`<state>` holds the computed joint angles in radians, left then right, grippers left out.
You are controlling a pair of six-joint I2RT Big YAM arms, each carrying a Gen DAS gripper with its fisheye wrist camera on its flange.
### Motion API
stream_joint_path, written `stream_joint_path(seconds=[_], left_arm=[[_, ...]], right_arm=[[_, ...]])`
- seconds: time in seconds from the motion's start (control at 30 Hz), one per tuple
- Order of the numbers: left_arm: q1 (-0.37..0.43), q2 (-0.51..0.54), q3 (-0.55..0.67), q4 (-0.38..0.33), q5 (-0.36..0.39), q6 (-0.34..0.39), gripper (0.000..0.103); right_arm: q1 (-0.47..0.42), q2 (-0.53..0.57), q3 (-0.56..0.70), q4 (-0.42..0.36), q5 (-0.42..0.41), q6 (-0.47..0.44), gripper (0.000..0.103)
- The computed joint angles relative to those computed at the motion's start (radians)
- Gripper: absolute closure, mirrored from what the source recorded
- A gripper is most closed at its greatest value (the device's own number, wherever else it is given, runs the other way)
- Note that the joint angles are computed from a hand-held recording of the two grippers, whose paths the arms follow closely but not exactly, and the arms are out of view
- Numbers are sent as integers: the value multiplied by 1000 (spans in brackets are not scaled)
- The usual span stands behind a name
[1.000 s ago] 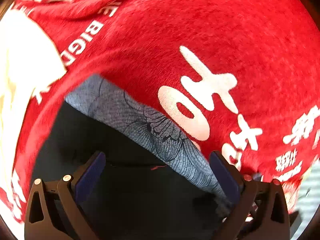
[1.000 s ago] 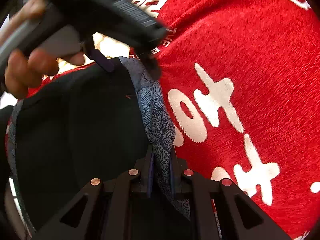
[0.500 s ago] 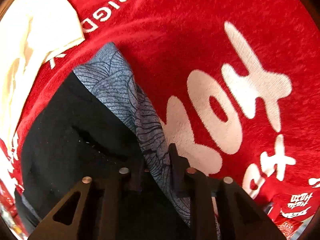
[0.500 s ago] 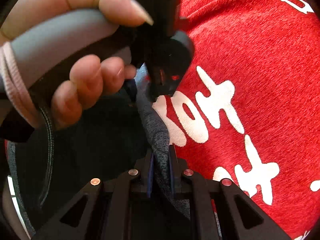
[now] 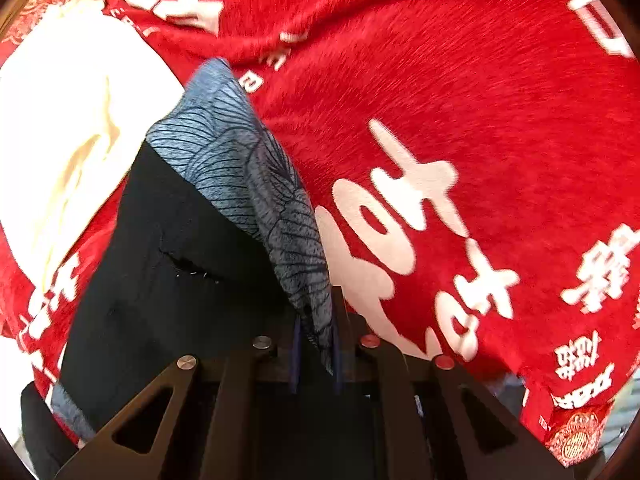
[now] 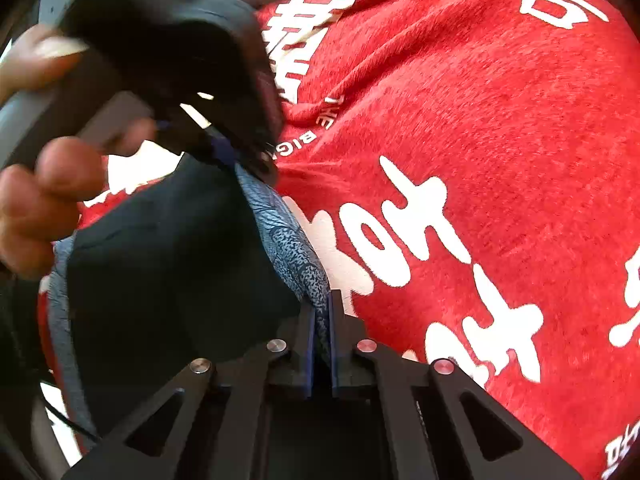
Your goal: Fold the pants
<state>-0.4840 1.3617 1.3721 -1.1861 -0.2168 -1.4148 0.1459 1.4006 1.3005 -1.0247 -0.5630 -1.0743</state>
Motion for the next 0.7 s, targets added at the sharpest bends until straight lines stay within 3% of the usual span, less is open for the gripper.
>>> stream_joint_path(seconds=[0.27,0.47,0.6,0.7], left_arm=[[-216,-161,-118,11,-182,-115,90],[-439,-303,-322,68,-287,-328,89],[-535,-355,-467,147,-282,-461,89],[-556,-398,-590,276,-243,-515,84]], right_arm=[[-70,-161,-101,-78,-49,-46,96],[-83,-308,-242,-117,-13,-119,96],[-59,-412,-388,-94,66,-158,96],[0,-498,-499,-36,177,-133,96]])
